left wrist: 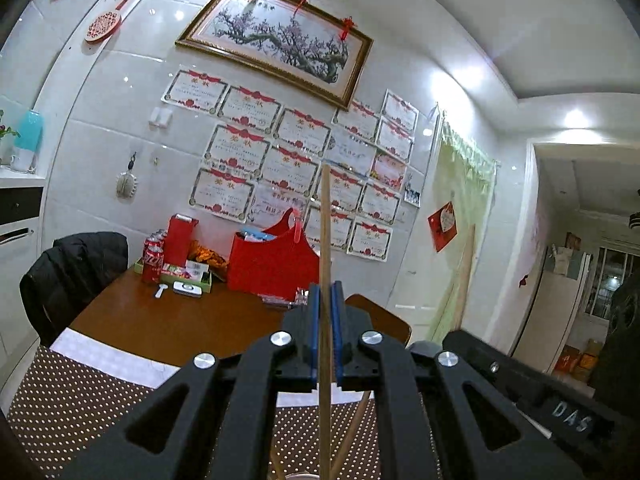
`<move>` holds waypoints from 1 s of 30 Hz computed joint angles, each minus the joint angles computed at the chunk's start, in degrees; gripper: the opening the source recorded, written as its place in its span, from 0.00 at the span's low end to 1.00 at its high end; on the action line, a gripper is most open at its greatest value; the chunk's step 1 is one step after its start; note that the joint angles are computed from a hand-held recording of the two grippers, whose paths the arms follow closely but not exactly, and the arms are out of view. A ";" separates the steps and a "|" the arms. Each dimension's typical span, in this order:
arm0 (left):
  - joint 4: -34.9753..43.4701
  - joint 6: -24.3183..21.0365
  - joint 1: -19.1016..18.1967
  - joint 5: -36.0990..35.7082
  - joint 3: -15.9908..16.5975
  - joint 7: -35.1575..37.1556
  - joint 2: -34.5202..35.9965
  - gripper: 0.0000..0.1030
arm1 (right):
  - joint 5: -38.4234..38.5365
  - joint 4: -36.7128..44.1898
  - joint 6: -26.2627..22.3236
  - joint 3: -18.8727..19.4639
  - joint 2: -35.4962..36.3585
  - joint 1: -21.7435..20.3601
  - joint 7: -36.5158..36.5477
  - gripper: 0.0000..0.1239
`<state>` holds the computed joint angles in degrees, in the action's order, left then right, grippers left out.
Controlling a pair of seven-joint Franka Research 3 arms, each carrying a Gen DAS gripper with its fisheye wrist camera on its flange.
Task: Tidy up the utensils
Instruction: 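Lift both held chopsticks upright and carry them above the pink cup, then lower both chopsticks into the cup and open both grippers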
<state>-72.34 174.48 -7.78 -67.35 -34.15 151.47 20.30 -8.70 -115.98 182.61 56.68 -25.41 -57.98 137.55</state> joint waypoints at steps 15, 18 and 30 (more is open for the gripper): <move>-6.93 4.03 3.96 2.33 -4.54 -0.17 -0.32 0.06 | 0.66 -0.33 1.08 2.88 -0.29 -2.91 -0.12 0.05; -8.99 1.38 4.31 1.53 -3.28 -1.45 -1.97 0.06 | 1.45 -0.10 1.89 4.39 -0.83 -4.80 -0.25 0.05; -16.76 -5.92 0.19 -1.51 6.48 -2.80 -8.75 0.07 | 5.28 0.49 2.01 8.91 -2.09 -9.30 -2.37 0.06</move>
